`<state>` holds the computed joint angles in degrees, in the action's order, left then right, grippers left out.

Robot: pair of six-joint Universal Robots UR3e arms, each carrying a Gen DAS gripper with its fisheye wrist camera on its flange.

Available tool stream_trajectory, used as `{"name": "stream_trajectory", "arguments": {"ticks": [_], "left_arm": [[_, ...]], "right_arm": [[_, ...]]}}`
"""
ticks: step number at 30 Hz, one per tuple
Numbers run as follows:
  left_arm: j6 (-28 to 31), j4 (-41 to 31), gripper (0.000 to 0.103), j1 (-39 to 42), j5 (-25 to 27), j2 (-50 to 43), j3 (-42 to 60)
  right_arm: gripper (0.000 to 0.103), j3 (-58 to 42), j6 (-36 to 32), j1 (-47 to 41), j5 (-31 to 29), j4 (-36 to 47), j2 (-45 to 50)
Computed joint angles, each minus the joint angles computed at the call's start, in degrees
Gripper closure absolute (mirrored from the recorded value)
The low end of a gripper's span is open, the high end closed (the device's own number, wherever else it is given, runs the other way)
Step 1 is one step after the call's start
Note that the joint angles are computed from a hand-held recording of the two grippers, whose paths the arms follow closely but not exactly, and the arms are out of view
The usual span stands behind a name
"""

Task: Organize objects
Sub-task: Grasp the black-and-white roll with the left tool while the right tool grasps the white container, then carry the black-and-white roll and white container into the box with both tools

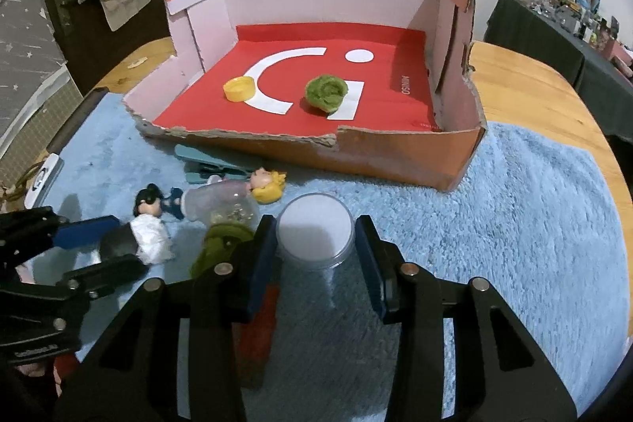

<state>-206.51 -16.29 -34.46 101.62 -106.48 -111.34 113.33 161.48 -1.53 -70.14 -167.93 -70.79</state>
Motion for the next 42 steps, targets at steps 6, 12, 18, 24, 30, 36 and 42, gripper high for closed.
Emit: {"name": "stream_trajectory", "arguments": {"ticks": [6,12,18,24,30,36,42], "left_arm": [[-1.02,1.19,0.064,-0.59,0.55,1.23,-1.31],[-1.64,0.88,0.064,-2.06,1.73,1.33,-0.83],[-2.24,0.97,0.065,-3.06,3.29,2.65,-1.21],[-2.34,0.89,0.069,-3.25,4.12,3.6,-1.02],[-1.94,0.72,0.069,-2.42,3.71,3.38,-0.69],[-2.82,1.88,0.069,-2.45,3.25,4.84,-2.31],[-1.49,0.91,0.069,-3.57,5.11,5.17,0.36]], "right_arm": [[0.064,3.28,-0.13,-1.4,2.89,-0.18,-3.76],[0.064,5.3,-0.29,-1.72,4.26,-0.46,-6.54],[0.064,7.69,-0.66,-2.28,5.24,-0.64,-9.49],[0.064,8.24,-0.78,-2.2,5.49,-0.42,-10.96],[0.064,7.61,-0.76,-1.51,5.07,0.18,-11.0],[0.064,7.81,-0.68,-1.91,5.33,0.24,-11.17],[0.064,7.57,-0.81,-2.02,5.9,0.81,-11.93]]}}
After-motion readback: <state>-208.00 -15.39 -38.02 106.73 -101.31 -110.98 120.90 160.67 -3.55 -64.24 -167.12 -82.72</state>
